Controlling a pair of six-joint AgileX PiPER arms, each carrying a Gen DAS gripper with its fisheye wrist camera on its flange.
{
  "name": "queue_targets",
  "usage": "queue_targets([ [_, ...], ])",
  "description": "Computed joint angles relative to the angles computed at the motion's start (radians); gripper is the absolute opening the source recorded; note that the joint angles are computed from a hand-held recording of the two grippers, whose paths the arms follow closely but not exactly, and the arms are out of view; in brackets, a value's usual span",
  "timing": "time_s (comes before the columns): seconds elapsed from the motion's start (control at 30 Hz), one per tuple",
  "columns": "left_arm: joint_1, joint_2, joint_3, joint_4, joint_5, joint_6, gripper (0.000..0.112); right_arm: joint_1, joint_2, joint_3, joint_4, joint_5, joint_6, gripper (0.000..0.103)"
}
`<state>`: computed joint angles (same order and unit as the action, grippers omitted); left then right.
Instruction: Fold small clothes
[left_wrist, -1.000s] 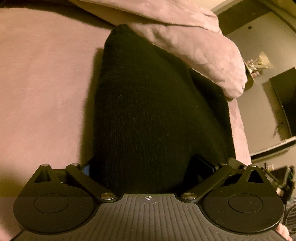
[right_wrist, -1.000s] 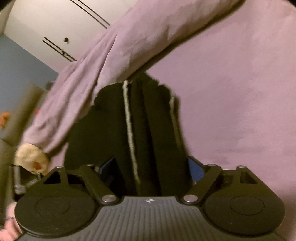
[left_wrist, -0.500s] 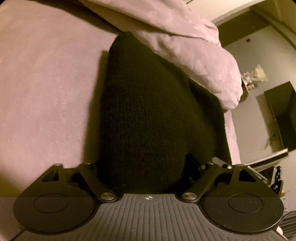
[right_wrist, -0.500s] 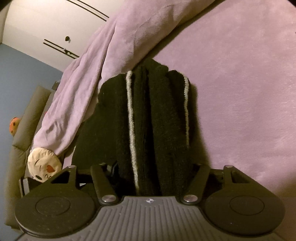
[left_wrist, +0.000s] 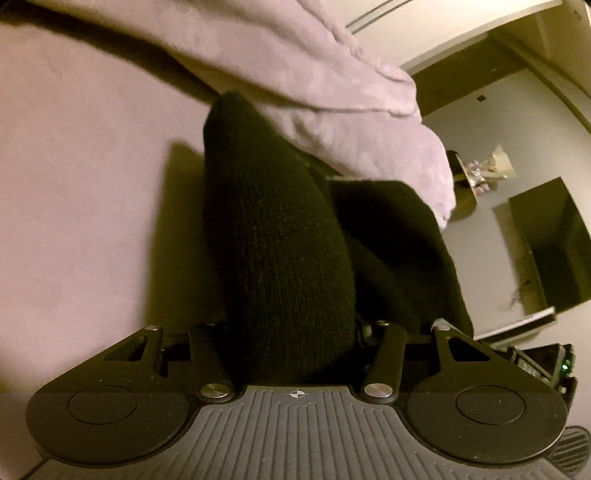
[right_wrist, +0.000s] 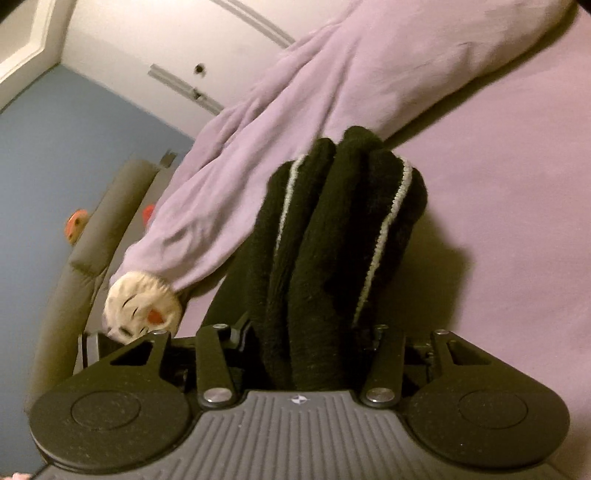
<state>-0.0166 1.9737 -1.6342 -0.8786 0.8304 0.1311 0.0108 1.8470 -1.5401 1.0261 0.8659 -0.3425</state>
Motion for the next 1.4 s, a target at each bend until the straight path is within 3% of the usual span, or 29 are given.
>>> queue_targets([
  [0.17,0.063,-0.101,0.037,0.138,0.046,-0.042,0.055,0.076,-0.001,0.029,0.057,-0.027,-0.002,0.046],
  [0.37,0.105,-0.159,0.097,0.301,0.074,-0.111,0.056,0.172,0.01,0.057,0.018,-0.09,0.074,0.045],
  [0.5,0.139,-0.185,0.177,0.27,0.045,-0.065,0.058,0.198,-0.038,0.124,-0.01,-0.153,0.082,0.045],
  [0.73,0.129,-0.187,0.172,0.302,0.045,-0.075,0.062,0.255,-0.087,0.133,-0.41,-0.218,0.358,0.046],
  [0.97,0.13,-0.206,0.196,0.335,0.041,-0.087,0.066,0.352,-0.079,0.062,-0.724,-0.196,0.559,0.047],
  [1.4,0.134,-0.228,0.206,0.411,0.054,-0.129,0.07,0.416,-0.055,0.003,-0.943,-0.134,0.687,0.049],
])
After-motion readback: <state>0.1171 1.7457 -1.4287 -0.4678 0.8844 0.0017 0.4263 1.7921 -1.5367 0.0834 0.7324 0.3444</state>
